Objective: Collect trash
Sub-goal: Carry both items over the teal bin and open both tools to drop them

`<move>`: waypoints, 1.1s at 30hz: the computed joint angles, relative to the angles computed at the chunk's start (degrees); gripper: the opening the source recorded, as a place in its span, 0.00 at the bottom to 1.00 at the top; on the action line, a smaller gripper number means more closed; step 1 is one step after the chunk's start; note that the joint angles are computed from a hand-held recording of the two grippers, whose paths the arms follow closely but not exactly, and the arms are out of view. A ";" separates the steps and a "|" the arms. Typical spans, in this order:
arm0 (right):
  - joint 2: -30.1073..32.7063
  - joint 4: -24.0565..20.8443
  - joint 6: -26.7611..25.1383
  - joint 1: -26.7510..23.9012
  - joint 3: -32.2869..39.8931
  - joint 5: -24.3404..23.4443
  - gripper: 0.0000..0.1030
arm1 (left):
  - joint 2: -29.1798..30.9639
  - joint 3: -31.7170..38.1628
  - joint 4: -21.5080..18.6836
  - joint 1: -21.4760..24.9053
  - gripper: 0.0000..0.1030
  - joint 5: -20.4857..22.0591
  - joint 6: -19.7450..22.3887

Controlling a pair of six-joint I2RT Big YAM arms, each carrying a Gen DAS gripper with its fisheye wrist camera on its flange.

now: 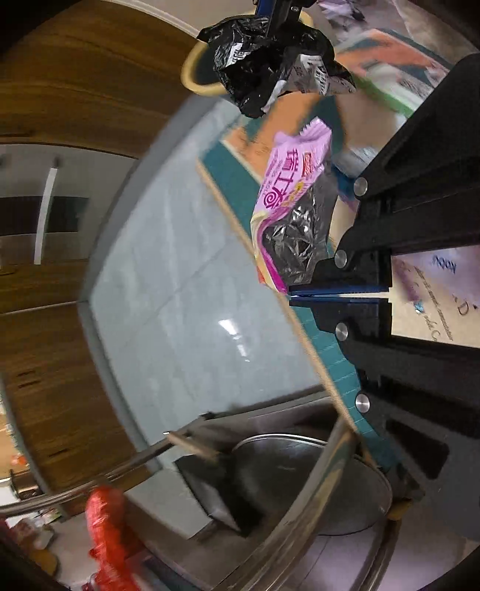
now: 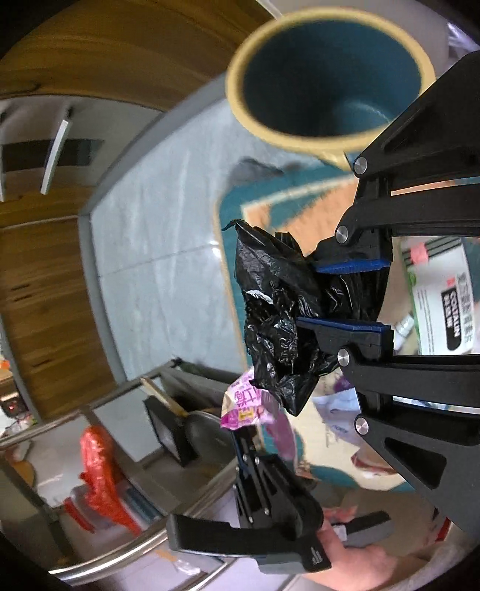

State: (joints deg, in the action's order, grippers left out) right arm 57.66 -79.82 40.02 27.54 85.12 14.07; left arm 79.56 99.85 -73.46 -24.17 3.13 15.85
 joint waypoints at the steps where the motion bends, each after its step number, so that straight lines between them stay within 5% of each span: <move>1: -0.30 -1.22 -0.63 -0.20 1.53 0.71 0.21 | -0.13 0.76 0.14 -0.27 0.01 0.55 -0.34; 12: -8.95 -16.04 -2.21 -0.85 8.88 14.36 0.21 | -6.28 2.55 1.91 -10.19 0.01 3.39 -3.85; 21: -14.32 -13.21 -11.57 -24.52 0.73 1.37 0.21 | -6.73 -1.82 3.59 -21.89 0.01 2.19 -17.20; 27: -14.43 -13.47 -16.78 -33.64 -2.88 -2.23 0.21 | -4.30 -3.54 4.79 -27.87 0.01 -1.25 -14.66; 33: -13.44 -13.70 -19.44 -39.79 -5.11 -4.26 0.22 | -1.35 -4.49 5.35 -28.99 0.01 -0.10 -15.63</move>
